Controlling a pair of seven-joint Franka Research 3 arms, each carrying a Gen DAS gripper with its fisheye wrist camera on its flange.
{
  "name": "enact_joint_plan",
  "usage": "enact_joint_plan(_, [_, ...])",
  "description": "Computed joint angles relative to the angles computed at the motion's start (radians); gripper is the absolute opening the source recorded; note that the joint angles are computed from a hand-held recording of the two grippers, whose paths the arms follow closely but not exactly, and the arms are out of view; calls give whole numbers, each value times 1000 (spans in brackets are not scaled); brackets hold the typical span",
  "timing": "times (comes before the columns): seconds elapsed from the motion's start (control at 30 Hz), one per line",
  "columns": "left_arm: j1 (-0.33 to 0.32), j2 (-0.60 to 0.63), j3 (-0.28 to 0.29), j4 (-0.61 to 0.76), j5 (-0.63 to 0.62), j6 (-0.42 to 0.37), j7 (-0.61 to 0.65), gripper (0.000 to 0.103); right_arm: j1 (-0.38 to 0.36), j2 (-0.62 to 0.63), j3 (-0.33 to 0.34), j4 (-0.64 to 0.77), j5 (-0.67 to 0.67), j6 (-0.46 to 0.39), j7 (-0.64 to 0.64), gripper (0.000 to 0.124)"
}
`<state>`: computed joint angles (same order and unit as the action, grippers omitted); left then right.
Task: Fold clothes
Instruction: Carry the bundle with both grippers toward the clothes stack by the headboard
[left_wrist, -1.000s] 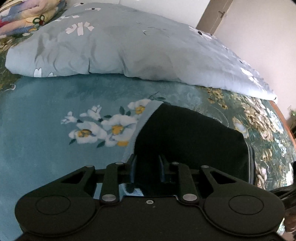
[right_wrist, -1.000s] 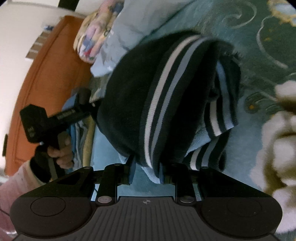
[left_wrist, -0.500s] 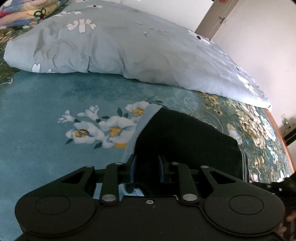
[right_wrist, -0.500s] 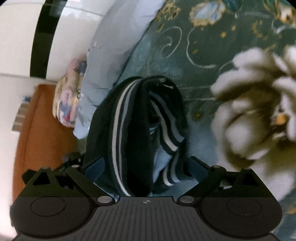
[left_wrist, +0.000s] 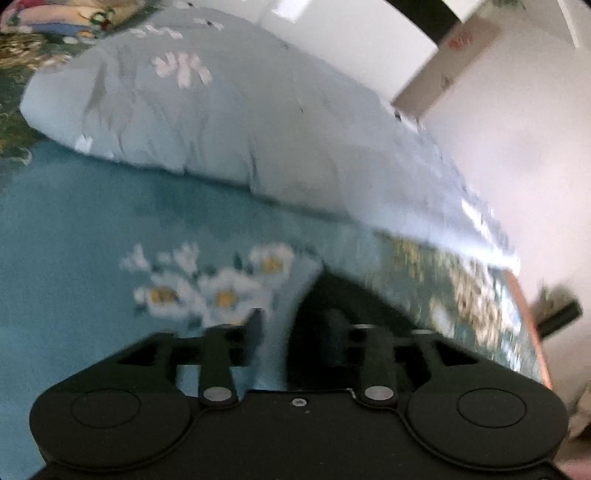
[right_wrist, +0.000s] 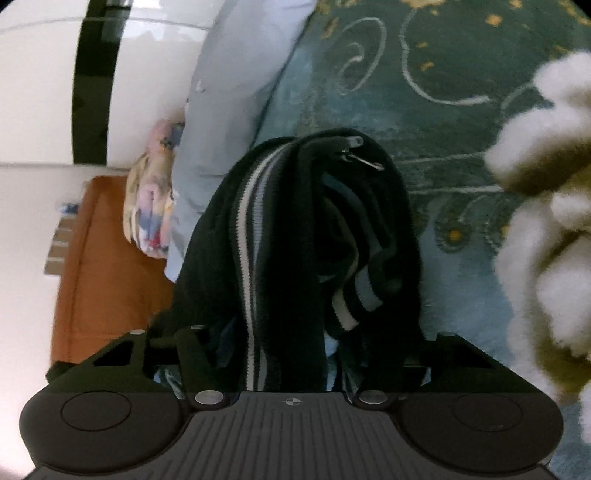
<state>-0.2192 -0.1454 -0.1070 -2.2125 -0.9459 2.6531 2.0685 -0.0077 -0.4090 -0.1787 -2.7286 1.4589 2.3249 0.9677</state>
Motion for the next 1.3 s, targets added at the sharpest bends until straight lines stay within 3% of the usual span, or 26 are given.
enact_joint_plan(0.1, [15, 60, 10, 89, 5, -66, 39, 59, 2, 0, 5, 0, -4, 6, 1, 53])
enact_joint_plan(0.2, [63, 165, 6, 217, 18, -266, 40, 78, 4, -6, 7, -2, -17, 9, 10, 54])
enact_joint_plan(0.27, [97, 245, -8, 296, 62, -387, 6, 78, 4, -8, 3, -2, -23, 3, 17, 54])
enact_joint_plan(0.33, [124, 307, -26, 347, 111, -453, -25, 83, 3, -3, -1, 2, -29, -5, 17, 54])
enact_joint_plan(0.4, [163, 334, -50, 352, 59, -476, 7, 90, -1, 2, -8, 3, -35, -18, 12, 54])
enact_joint_plan(0.57, [265, 438, -95, 381, -67, -635, -28, 102, -15, 18, -17, 12, -52, -52, 2, 55])
enact_joint_plan(0.83, [323, 466, -133, 290, -285, -668, 38, 102, -34, 29, -21, 25, -91, -93, 7, 55])
enact_joint_plan(1.07, [300, 444, -135, 263, -325, -649, 80, 101, -39, 43, -17, 38, -95, -104, 9, 55])
enact_joint_plan(1.13, [296, 425, -135, 235, -365, -627, 114, 90, -41, 36, -15, 36, -96, -99, 3, 52])
enact_joint_plan(1.3, [268, 358, -121, 162, -435, -568, 179, 76, -41, 19, -16, 44, -128, -92, -21, 43])
